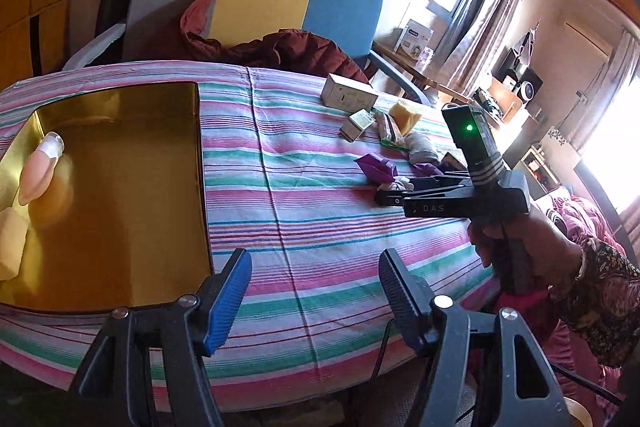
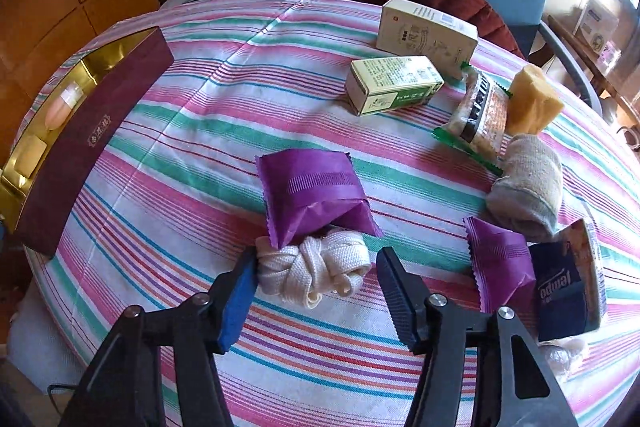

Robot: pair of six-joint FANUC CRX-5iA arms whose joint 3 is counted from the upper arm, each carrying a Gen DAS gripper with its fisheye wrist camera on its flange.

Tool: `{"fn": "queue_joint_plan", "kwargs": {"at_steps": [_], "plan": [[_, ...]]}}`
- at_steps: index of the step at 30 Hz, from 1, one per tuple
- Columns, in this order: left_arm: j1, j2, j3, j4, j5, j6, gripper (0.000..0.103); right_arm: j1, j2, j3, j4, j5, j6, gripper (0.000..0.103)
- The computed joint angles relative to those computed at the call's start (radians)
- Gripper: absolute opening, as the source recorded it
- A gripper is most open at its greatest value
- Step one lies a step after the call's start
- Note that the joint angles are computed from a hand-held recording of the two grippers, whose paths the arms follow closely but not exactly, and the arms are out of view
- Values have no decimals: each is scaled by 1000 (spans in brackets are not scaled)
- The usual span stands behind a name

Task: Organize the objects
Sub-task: 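Grasp the white knotted cloth with the right tool while the left tool grasps a purple packet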

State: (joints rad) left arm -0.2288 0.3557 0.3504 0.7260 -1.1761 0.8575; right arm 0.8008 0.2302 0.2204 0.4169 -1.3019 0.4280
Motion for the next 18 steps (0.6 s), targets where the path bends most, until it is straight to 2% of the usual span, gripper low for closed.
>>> {"fn": "queue_joint_plan", "kwargs": {"at_steps": [2,6,12,18], "plan": [[-10,9,18,-13,-6,5,67,-4,-16,-22,-3,33,3,51],[-28,40,73,-38,-23,18,67,-2,-24,-26,-6,35,-5,50],[-66,120,204,-84,-75,76,67,-6,-68,-61,-34,46,-84,50],[-124,198,334,-115,-96,75,73,-3,-91,-74,-45,-70,-91,50]]}}
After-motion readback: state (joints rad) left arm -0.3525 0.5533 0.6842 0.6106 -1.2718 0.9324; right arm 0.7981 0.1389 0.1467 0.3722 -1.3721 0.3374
